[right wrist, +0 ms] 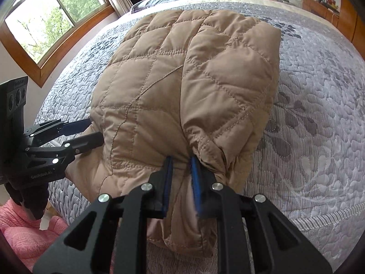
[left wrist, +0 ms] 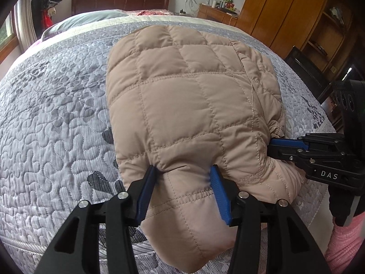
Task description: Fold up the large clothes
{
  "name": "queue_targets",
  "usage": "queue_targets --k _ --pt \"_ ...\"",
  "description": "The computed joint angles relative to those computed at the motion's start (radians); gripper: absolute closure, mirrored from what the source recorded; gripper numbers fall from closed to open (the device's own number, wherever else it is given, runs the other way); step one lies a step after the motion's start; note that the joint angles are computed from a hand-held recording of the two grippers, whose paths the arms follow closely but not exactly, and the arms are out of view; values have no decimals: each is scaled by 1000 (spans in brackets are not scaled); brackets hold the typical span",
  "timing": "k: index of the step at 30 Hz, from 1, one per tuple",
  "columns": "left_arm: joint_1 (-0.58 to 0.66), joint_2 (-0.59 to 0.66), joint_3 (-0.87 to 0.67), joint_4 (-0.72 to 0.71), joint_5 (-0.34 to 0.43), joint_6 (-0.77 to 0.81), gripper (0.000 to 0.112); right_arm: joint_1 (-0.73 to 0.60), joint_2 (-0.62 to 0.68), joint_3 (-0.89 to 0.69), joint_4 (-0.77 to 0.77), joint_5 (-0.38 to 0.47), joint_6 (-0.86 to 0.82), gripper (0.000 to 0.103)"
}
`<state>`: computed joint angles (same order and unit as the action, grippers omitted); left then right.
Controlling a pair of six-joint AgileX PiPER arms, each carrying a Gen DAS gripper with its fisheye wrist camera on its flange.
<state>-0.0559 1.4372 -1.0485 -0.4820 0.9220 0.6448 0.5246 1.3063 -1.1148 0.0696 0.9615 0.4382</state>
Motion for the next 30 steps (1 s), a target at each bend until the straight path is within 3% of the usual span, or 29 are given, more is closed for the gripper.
queue_targets --k 9,12,14,18,20,22,25,30 --pt "5 -22 -19 18 24 -25 61 -15 -12 -35 20 34 -24 80" --pt "14 -41 -27 18 43 -27 61 4 -31 -48 3 39 -13 68" --pt "25 -48 -37 16 63 -26 61 1 -48 -55 27 37 -32 55" --pt "54 -63 -54 18 92 -19 58 4 -72 -86 13 52 -26 47" --pt "77 -65 -63 11 105 -11 53 -24 -86 -91 38 51 -47 29" --pt "101 -70 -68 4 110 -1 48 -56 -107 -93 38 50 -49 22" --pt "131 -74 -77 -8 110 10 41 -132 -137 -79 84 50 -94 14" --pt "199 -30 -121 -81 180 84 33 -321 -153 -22 316 63 -299 13"
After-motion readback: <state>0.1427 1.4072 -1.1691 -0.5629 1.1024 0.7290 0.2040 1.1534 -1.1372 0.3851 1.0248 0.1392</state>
